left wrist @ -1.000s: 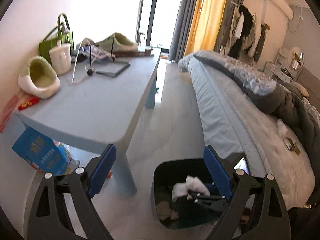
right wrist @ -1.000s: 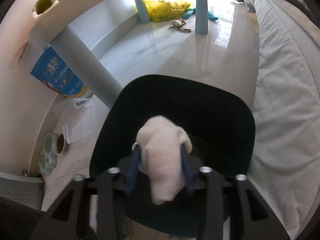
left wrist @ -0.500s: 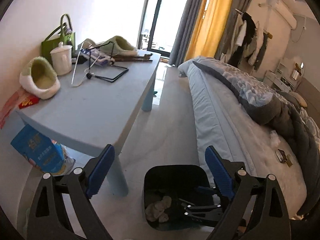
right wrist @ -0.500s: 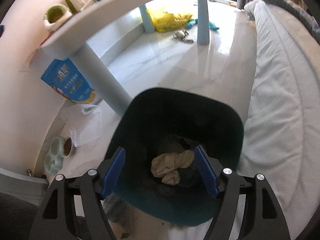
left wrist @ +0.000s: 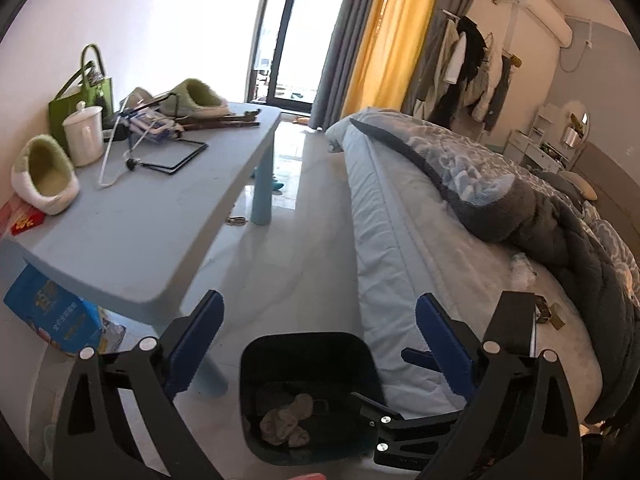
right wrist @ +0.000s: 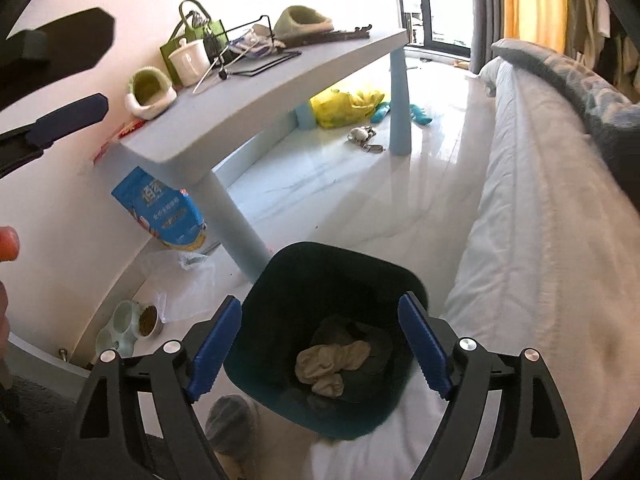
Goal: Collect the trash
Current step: 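Move both tools back over the items on the bed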
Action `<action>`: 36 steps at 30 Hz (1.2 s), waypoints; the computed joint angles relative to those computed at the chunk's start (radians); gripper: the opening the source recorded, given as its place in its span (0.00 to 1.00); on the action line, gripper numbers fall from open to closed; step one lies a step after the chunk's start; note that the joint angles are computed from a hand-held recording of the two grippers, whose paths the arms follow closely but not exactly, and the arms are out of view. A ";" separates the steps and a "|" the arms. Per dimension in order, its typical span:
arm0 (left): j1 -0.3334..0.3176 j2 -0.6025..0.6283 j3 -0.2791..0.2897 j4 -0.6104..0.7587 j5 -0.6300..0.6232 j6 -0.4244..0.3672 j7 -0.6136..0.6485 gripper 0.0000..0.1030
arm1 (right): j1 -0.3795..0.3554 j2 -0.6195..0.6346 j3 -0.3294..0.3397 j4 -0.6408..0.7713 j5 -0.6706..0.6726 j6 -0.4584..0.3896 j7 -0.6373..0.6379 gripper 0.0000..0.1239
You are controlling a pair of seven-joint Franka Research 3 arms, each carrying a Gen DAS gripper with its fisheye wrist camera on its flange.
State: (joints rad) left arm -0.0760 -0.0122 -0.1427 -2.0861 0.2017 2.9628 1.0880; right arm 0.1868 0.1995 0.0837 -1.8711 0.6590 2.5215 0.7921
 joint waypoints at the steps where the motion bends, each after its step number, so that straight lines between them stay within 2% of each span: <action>1: -0.003 0.002 -0.004 0.006 0.012 0.001 -0.011 0.95 | -0.004 -0.007 -0.003 -0.005 0.004 0.004 -0.007 0.66; 6: -0.016 0.022 -0.014 0.040 0.110 0.013 -0.103 0.95 | -0.027 -0.048 -0.021 -0.034 0.022 0.047 -0.041 0.66; 15: -0.066 0.088 -0.030 0.123 0.191 -0.016 -0.145 0.95 | -0.076 -0.082 -0.057 -0.051 0.060 0.074 -0.080 0.66; 29: -0.128 0.184 -0.056 0.228 0.150 -0.034 -0.105 0.93 | -0.144 -0.117 -0.104 -0.083 0.076 0.128 -0.117 0.66; 36: -0.170 0.229 -0.049 0.286 0.177 -0.058 -0.122 0.88 | -0.169 -0.122 -0.116 -0.085 0.083 0.140 -0.121 0.66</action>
State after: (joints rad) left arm -0.2462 0.2171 -0.1917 -1.8001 0.3788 2.9047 0.9658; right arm 0.0175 0.0775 -0.0323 -1.9557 0.7417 2.6619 0.6712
